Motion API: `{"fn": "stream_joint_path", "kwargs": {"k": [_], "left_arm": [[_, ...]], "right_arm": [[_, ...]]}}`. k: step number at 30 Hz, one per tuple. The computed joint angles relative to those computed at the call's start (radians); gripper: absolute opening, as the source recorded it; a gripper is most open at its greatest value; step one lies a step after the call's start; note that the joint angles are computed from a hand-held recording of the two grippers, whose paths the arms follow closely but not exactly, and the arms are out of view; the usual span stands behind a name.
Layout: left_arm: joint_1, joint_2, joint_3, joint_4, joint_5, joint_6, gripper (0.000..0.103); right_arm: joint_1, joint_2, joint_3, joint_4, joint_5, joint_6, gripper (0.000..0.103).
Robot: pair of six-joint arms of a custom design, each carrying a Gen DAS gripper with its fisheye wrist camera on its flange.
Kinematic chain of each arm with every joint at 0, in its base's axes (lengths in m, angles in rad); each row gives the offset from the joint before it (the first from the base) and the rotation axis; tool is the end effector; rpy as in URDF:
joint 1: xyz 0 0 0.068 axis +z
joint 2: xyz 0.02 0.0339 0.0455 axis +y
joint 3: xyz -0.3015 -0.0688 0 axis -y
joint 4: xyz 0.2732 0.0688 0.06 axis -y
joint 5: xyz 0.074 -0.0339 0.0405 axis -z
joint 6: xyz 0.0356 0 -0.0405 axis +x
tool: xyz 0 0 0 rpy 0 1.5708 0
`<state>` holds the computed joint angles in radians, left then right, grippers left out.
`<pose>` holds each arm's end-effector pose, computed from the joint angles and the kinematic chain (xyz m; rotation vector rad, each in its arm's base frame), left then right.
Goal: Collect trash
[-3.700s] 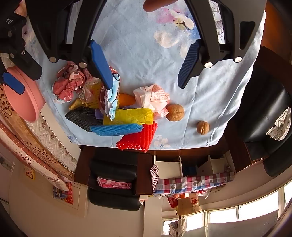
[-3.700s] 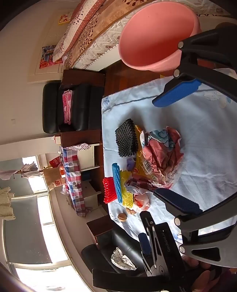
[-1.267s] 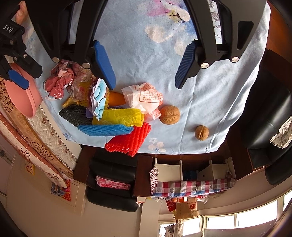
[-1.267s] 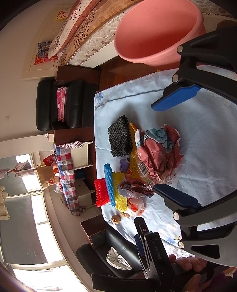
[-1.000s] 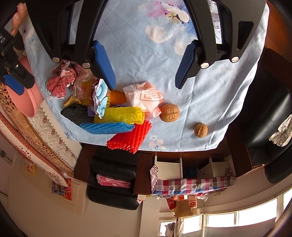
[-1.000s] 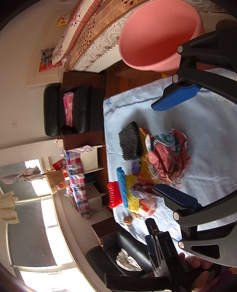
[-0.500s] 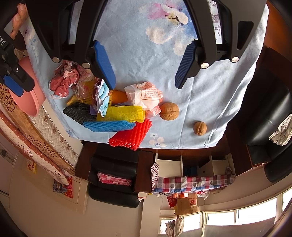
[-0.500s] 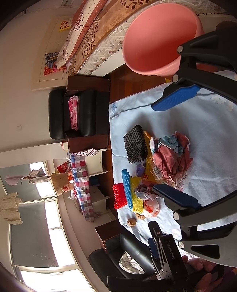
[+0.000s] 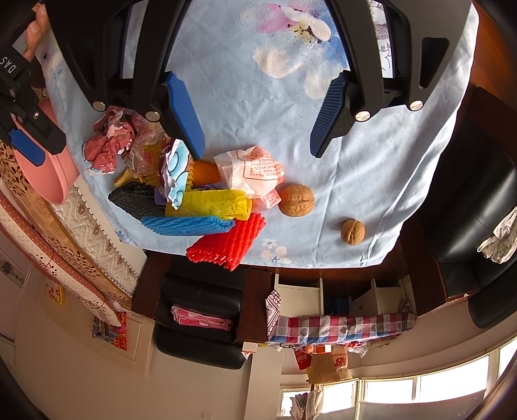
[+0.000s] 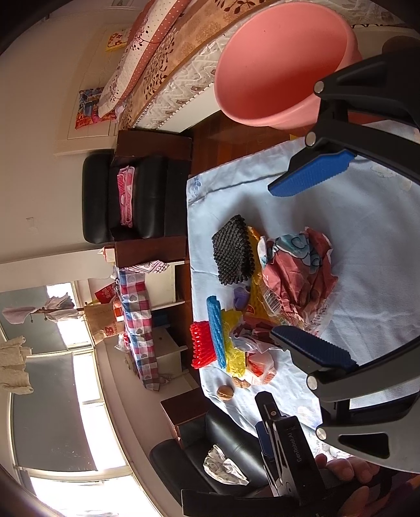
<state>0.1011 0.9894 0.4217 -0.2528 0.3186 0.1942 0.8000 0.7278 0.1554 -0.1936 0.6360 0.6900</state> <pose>0.1907 0.0081 0.1903 0.2575 2.3369 -0.2369 0.1064 0.0792 0.1454 0.1820 2.1565 0.0999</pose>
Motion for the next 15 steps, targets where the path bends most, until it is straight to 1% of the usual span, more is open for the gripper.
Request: {"fn": "stream_joint_path", "kwargs": {"k": [3, 8, 11, 15], "left_arm": [[0.015, 0.025, 0.0, 0.012, 0.029, 0.008, 0.068], [0.022, 0.083, 0.017, 0.014, 0.065, -0.017, 0.068], [0.0, 0.1, 0.016, 0.041, 0.044, -0.03, 0.068], [-0.04, 0.159, 0.036, 0.072, 0.019, -0.072, 0.068]], "right_arm": [[-0.016, 0.018, -0.003, 0.019, -0.026, -0.007, 0.08], [-0.048, 0.026, -0.013, 0.05, -0.065, -0.028, 0.079], [-0.058, 0.033, -0.015, 0.063, -0.074, -0.035, 0.078], [-0.085, 0.034, -0.021, 0.079, -0.104, -0.044, 0.077]]}}
